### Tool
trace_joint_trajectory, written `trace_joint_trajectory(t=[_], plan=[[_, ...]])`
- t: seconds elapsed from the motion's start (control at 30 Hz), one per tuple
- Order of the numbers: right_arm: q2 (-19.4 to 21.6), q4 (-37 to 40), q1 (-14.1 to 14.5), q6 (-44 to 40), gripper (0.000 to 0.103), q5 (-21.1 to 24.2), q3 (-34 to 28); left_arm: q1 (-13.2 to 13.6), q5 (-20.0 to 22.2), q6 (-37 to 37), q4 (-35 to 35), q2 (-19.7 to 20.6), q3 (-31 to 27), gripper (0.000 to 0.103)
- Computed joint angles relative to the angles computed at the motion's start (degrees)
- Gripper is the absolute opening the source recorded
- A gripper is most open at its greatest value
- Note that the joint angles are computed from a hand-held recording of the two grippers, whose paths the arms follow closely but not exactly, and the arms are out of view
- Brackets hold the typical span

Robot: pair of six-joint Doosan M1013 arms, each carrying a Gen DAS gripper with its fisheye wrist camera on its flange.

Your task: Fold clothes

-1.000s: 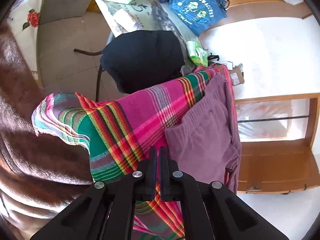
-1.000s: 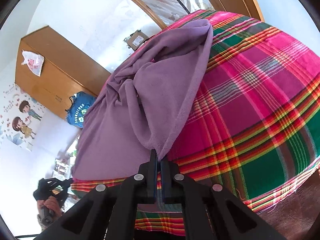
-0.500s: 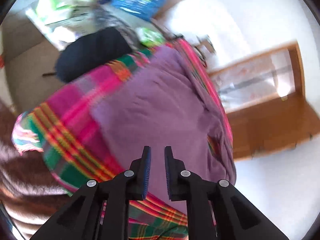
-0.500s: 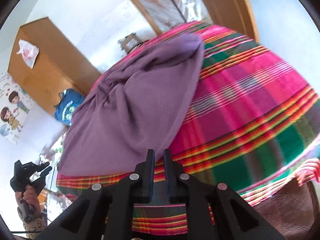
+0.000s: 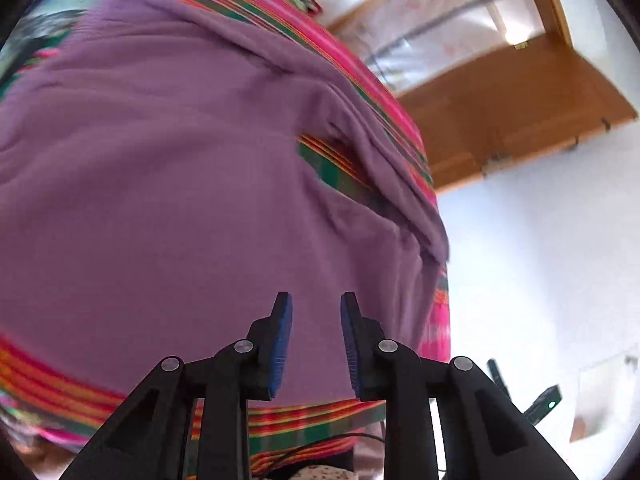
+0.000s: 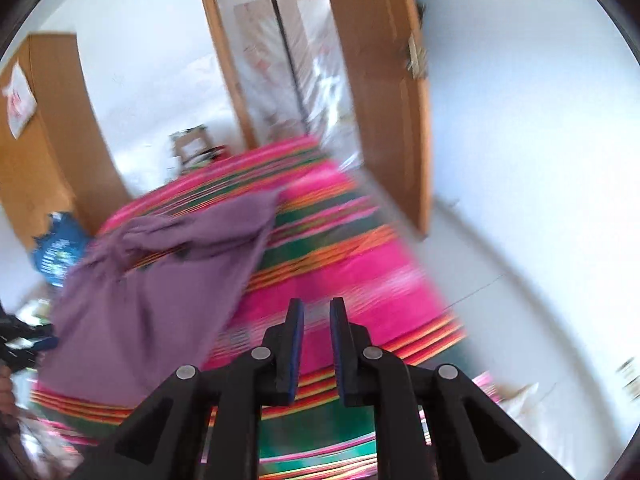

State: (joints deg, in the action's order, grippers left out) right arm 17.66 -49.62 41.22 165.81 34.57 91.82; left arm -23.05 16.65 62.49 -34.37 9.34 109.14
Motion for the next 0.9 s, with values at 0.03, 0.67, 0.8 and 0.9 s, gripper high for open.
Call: trace_joint_trajectory(t=[0.03,0.67,0.8,0.9], plan=[[-0.14,-3.06,0.22,1.23,0.013,2.78,-0.17,0.0,1.15,2.39,-1.06,1.05,-1.56,0.026],[12.55,30.6,-4.35,-49.96,0.041,-5.29,-16.39,0.71,24.15,7.44,10.43,15.07,-27.97,0.055],[15.73,34.9,-4.7,-59.51,0.042,-2.05,-21.62,-0.35,23.55,7.17,17.03,17.0,-32.11,0.058],[17.34,38.36,-4.94,-66.53,0.047,-0.85,-24.29,-0.92,25.86,12.77,19.2,19.34,-36.07,0.058]])
